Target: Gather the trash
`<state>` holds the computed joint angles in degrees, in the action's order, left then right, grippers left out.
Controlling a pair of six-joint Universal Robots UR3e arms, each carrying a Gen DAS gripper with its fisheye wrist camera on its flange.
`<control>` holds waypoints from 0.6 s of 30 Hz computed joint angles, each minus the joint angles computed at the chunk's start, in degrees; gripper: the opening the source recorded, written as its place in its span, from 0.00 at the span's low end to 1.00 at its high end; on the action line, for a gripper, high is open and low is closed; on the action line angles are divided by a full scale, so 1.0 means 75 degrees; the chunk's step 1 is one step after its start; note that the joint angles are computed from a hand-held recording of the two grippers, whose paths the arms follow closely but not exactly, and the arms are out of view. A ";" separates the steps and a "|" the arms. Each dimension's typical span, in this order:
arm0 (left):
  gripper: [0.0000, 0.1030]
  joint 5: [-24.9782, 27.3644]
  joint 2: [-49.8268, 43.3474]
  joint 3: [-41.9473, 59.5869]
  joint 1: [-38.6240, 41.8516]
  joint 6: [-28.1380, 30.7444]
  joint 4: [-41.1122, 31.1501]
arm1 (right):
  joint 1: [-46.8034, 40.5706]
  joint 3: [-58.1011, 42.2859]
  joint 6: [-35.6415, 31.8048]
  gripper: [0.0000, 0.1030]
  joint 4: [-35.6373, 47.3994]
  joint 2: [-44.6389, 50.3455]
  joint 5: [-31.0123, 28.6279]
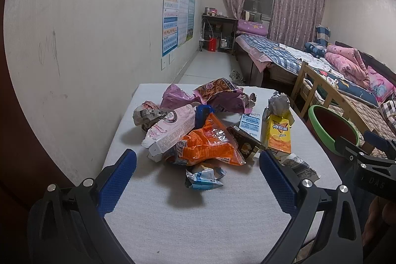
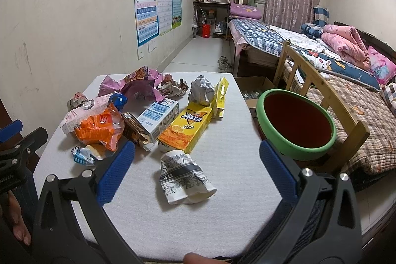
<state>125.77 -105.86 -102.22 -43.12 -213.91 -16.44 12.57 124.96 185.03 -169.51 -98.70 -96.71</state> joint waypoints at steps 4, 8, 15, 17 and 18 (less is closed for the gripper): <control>0.92 0.0000 -0.0002 -0.0011 0.0009 0.0011 0.0022 | 0.0005 -0.0009 -0.0001 0.97 0.0008 0.0008 -0.0002; 0.92 -0.0026 0.0001 -0.0035 0.0044 0.0010 0.0043 | 0.0002 0.0000 -0.0004 0.97 -0.0007 0.0012 -0.0001; 0.92 -0.0049 0.0009 -0.0062 0.0067 0.0025 0.0074 | 0.0002 -0.0003 -0.0004 0.97 0.0002 0.0015 -0.0001; 0.92 -0.0054 0.0018 -0.0073 0.0071 0.0014 0.0067 | 0.0013 -0.0025 0.0001 0.97 0.0036 0.0020 -0.0009; 0.92 -0.0048 0.0016 -0.0075 0.0067 0.0015 0.0077 | 0.0013 -0.0025 0.0001 0.97 0.0036 0.0020 -0.0009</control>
